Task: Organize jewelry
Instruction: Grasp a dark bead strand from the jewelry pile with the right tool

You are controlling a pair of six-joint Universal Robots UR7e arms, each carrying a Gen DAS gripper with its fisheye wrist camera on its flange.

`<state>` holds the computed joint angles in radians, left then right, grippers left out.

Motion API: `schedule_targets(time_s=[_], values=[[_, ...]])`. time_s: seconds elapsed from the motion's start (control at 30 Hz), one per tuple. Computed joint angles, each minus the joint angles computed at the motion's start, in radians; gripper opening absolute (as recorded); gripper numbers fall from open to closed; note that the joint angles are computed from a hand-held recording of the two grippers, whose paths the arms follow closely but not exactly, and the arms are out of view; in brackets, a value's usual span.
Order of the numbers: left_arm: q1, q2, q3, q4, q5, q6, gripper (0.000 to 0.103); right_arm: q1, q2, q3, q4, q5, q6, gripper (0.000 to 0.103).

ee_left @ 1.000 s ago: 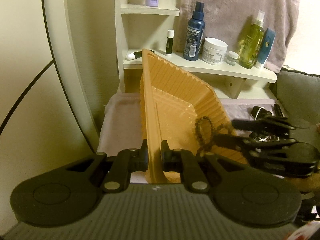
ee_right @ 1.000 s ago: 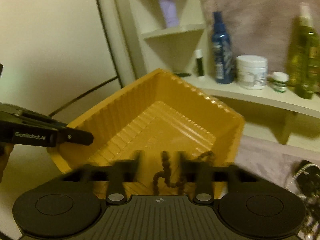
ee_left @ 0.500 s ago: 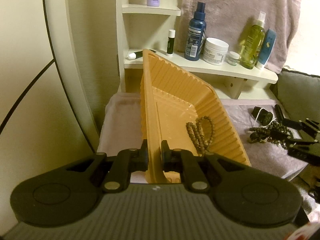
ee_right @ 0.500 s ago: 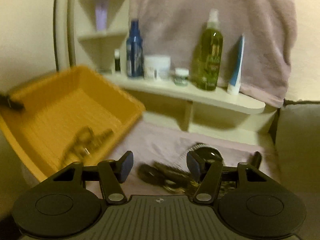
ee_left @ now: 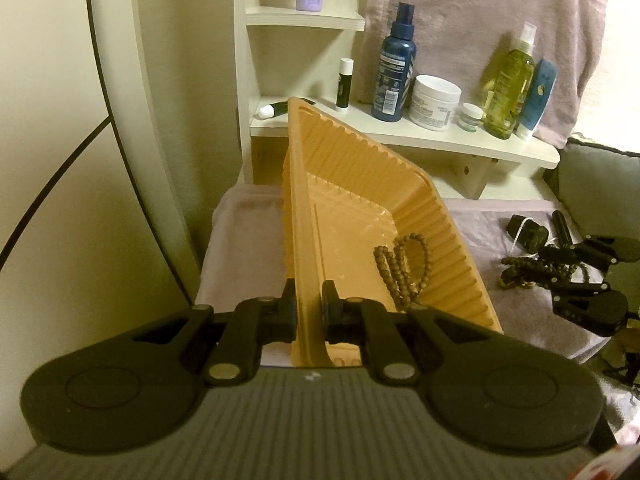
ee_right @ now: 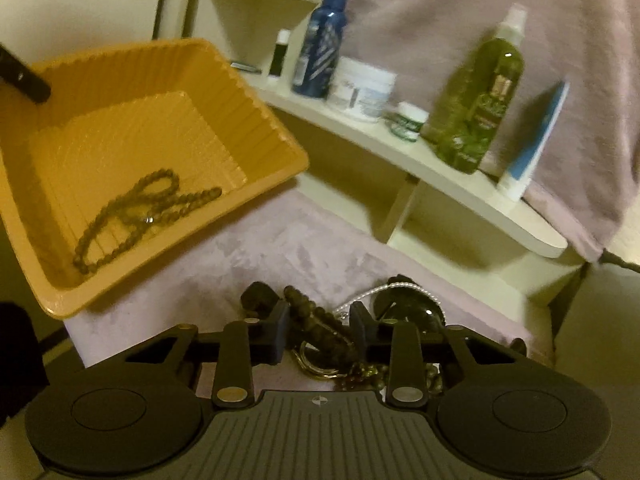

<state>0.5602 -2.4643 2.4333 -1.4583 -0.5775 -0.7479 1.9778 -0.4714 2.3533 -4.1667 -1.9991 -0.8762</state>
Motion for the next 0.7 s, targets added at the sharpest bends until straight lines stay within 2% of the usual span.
schedule_targets(time_s=[0.13, 0.33, 0.47, 0.7], values=[[0.003, 0.002, 0.000, -0.008, -0.003, 0.004, 0.010, -0.013, -0.038, 0.003, 0.080, 0.024, 0.013, 0.028], [0.001, 0.002, -0.001, -0.006, -0.004, 0.001, 0.010, -0.020, -0.083, 0.011, 0.177, 0.046, 0.023, 0.015], [0.004, 0.001, 0.000, -0.013, -0.004, 0.008, 0.010, -0.013, -0.081, 0.014, 0.185, 0.040, 0.016, 0.008], [0.000, 0.002, 0.001, -0.014, -0.005, 0.004, 0.010, 0.001, -0.056, 0.028, 0.104, 0.035, -0.002, 0.006]])
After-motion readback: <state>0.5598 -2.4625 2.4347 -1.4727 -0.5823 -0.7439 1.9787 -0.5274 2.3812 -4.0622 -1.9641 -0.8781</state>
